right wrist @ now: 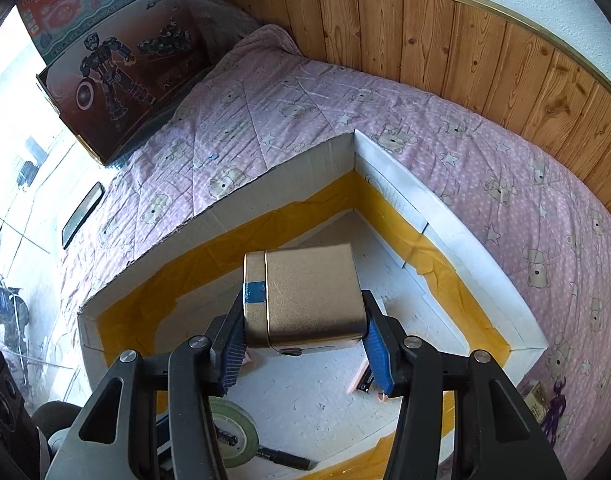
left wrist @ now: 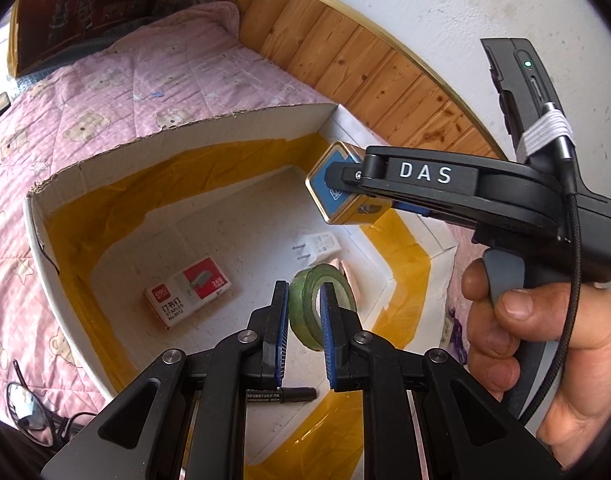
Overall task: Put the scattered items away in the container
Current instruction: 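Open both tools to drop the tin and tape roll into the box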
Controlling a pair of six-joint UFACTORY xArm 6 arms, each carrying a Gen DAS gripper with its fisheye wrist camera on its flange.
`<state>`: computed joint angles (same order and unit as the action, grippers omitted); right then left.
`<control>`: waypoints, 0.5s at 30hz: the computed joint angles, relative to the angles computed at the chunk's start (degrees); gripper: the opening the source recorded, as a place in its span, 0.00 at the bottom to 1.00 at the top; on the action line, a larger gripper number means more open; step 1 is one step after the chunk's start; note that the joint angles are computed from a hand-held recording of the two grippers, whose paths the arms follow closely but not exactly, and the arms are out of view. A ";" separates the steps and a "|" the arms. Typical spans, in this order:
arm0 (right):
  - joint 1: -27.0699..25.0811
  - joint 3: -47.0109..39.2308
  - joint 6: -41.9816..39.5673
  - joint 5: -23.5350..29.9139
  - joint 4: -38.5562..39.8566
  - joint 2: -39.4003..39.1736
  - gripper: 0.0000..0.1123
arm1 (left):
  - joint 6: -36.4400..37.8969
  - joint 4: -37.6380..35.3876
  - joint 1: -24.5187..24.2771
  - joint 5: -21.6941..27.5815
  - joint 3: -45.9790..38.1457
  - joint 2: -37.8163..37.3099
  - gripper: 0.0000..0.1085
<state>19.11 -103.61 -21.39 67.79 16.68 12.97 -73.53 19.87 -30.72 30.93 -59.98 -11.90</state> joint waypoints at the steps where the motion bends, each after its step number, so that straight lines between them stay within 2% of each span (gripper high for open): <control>1: 0.14 -0.98 0.40 0.46 -0.49 0.94 0.47 | 0.11 -0.25 0.05 0.01 -0.08 0.13 0.14; 15: 1.32 -12.09 3.90 5.56 -5.94 10.69 0.47 | 2.61 -6.79 1.49 -3.29 1.80 0.20 0.14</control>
<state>20.43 -115.70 -17.49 73.34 10.74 23.65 -70.92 13.08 -29.22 27.64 -58.18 -11.70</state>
